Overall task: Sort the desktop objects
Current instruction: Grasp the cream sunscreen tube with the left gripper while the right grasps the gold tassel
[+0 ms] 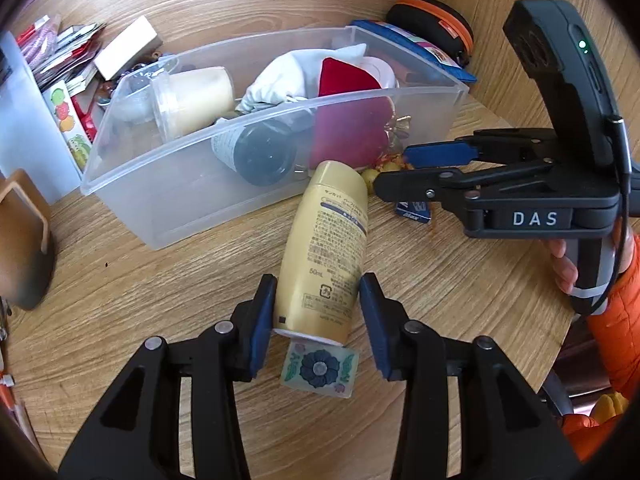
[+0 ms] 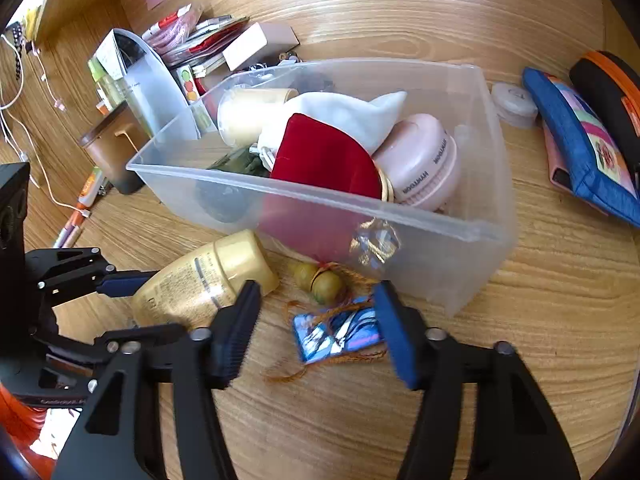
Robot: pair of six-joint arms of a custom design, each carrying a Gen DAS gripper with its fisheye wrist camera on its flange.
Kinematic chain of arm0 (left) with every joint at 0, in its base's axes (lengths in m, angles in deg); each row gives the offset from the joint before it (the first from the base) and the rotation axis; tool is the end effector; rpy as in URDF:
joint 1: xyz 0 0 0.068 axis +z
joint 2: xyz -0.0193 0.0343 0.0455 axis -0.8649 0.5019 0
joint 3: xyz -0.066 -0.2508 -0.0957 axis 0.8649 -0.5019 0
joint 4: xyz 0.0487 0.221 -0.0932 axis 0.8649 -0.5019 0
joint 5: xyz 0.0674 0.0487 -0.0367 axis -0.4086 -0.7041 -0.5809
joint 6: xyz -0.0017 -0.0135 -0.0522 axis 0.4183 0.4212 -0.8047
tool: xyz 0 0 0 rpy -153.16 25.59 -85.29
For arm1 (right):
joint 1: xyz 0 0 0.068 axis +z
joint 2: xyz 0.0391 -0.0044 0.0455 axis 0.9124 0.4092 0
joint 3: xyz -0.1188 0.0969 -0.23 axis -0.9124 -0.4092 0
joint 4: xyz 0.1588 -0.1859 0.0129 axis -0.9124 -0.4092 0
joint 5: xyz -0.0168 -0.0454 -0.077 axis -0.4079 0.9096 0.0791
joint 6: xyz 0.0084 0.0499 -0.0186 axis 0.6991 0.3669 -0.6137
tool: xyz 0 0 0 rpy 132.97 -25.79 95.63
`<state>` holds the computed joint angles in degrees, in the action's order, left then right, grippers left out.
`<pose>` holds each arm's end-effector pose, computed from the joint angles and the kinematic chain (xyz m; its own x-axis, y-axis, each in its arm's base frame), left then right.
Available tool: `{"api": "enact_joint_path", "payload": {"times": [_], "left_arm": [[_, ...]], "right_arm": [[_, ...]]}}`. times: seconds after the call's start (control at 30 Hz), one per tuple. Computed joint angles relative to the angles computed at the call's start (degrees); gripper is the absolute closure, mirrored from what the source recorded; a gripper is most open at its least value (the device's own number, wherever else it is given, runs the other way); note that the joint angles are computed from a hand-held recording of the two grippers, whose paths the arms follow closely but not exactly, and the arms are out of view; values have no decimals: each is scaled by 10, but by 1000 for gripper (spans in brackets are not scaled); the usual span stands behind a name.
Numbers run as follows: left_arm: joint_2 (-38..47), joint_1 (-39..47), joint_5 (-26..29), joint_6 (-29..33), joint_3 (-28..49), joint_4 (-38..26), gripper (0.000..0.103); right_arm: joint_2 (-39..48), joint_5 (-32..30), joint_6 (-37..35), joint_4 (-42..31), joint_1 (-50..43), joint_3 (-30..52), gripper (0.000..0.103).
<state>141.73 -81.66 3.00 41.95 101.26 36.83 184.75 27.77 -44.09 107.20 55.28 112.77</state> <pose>0.2927 -0.1246 0.0402 -0.6907 0.4690 -0.5505 0.5990 0.7975 -0.0720 0.3122 -0.0433 0.0207 -0.8001 -0.1127 -0.5892 -0.2758 0.9413 0.1945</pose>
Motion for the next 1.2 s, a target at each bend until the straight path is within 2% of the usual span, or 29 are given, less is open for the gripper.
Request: {"api": "enact_joint_path", "payload": {"times": [0.13,0.23,0.3,0.37,0.5,0.57,0.77,0.93,1.1,1.2], "left_arm": [[38,-28,-24,-15,56,-21,56],[54,-46,-55,-12,70,-7,53],[61,-51,-58,-16,77,0,52],[64,-51,-55,-16,84,-4,57],[63,-59,-72,-24,84,-1,58],[61,-59,-78,-27,84,-2,58],[47,-55,-92,-41,58,20,61],[9,-28,-68,-52,22,38,75],[-2,-4,-50,-58,15,35,78],[-7,-1,-48,-53,1,44,78]], "right_arm": [[-1,23,-15,4,14,-3,59],[-2,53,-31,26,30,-17,60],[-2,74,-45,49,42,-29,68],[-3,88,-53,54,52,-29,82],[-11,79,-68,30,49,-22,88],[-17,67,-69,15,39,-20,95],[-54,41,-75,23,11,-57,95],[-88,23,-88,20,-1,-84,95],[-67,52,-82,17,29,-65,92],[-41,62,-75,-9,44,-32,85]]}}
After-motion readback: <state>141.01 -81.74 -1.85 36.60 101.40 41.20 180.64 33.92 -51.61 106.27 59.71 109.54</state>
